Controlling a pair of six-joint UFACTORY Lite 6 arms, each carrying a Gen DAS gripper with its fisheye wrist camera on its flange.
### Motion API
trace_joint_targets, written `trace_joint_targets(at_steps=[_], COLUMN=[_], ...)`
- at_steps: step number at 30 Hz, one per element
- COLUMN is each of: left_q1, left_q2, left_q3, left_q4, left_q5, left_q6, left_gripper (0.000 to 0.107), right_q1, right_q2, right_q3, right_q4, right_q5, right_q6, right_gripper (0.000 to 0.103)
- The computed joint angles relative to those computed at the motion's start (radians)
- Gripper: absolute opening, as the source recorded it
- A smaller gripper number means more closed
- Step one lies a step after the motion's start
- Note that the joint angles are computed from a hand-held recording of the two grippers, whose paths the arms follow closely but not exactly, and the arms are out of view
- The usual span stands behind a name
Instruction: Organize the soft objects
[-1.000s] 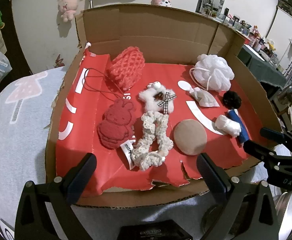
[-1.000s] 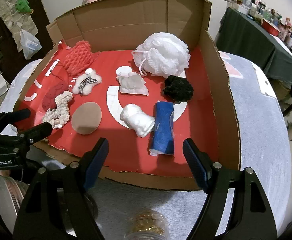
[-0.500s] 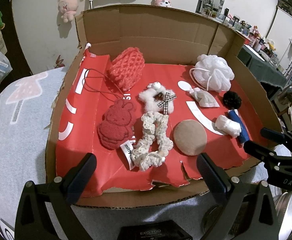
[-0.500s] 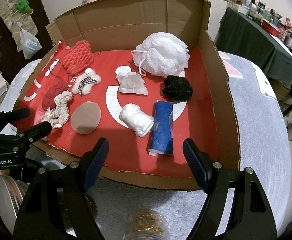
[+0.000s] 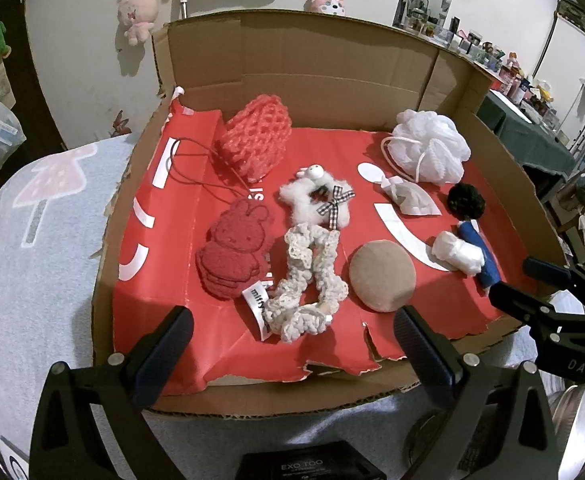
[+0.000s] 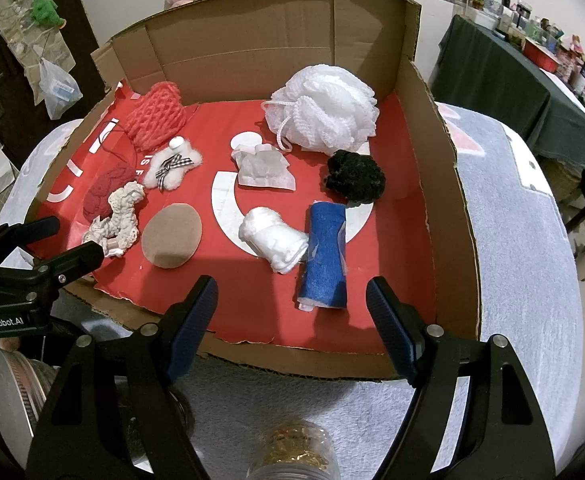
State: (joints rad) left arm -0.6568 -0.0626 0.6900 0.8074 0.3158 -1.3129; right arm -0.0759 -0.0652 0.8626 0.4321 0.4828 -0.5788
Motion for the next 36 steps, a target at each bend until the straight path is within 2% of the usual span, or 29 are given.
trace_joint_targets(at_steps=[30, 34, 36], left_q1=[0.001, -0.027, -0.041], left_q2=[0.003, -0.017, -0.028], left_q3=[0.004, 0.001, 0.005], left_q4=[0.013, 0.104, 0.105], left_q5=[0.002, 0.042, 0.061], left_q6=[-0.004, -0.105, -0.097], left_gripper=[0.102, 0.102, 0.102], right_q1=[0.002, -0.006, -0.017], right_q2=[-0.009, -0.011, -0.017], right_q3=[-0.009, -0.006, -0.002], right_q4=[-0.001, 0.015, 0.028], right_q5=[-0.004, -0.001, 0.004], right_q6=[-0.001, -0.030, -0.038], right_gripper=[0.076, 0.076, 0.076])
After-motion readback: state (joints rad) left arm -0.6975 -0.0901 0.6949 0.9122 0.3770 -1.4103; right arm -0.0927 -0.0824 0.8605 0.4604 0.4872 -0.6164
